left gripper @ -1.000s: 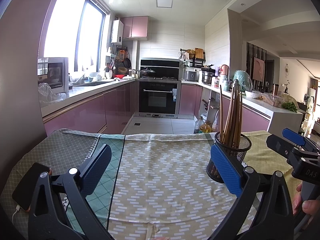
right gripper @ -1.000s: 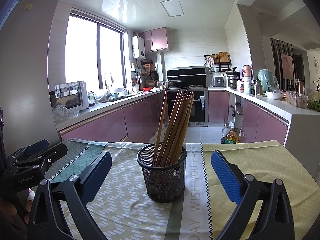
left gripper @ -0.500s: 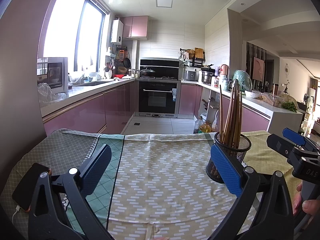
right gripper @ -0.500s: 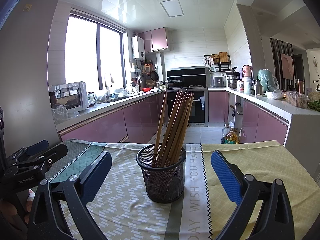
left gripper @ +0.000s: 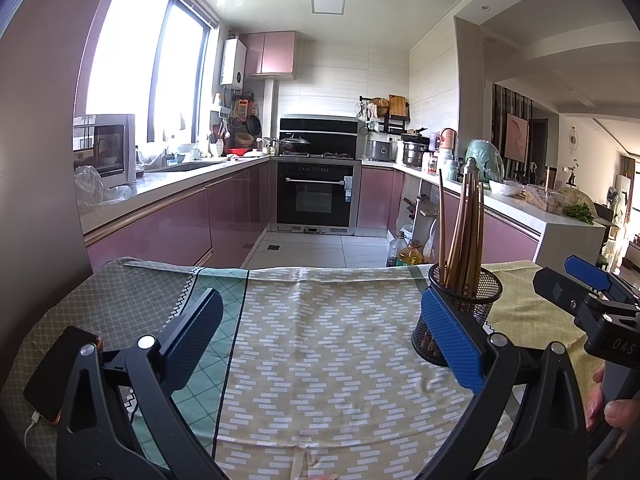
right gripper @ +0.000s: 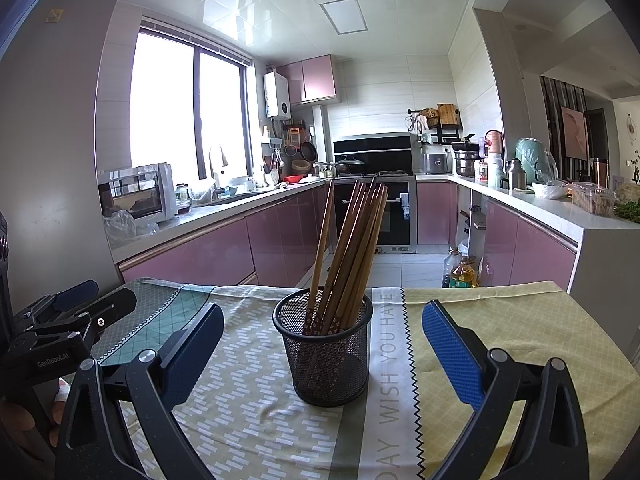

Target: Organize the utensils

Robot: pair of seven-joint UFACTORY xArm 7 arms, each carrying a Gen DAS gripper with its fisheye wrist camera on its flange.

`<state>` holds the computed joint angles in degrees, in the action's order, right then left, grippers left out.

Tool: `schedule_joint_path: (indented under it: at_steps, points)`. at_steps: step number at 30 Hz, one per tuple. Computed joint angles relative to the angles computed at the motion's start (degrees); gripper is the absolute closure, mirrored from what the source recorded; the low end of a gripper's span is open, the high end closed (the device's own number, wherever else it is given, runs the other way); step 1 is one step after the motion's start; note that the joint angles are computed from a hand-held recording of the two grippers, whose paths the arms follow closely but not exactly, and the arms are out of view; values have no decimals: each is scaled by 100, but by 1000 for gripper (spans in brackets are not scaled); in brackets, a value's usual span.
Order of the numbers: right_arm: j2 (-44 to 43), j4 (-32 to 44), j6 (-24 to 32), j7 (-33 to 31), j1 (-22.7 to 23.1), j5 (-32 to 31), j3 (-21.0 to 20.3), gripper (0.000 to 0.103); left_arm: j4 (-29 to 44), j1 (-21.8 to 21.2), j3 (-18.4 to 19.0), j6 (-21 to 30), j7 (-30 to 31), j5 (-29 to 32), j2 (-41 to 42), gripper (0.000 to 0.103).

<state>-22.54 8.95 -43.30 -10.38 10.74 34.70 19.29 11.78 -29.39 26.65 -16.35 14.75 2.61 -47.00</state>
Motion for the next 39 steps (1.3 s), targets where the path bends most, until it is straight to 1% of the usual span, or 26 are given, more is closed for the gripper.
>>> schedule_joint_path:
  at_steps: [13,29,39]
  points:
    - [3,20,1,-47,13,142,73,7,8,-2,6,6,-6,8,3,5]
    - [5,19,5,-40,40,104,9,7,11,6,-9,20,-5,-5,-4,5]
    - [10,26,-2,-82,52,200,61,7,20,2,-8,26,-2,-12,3,5]
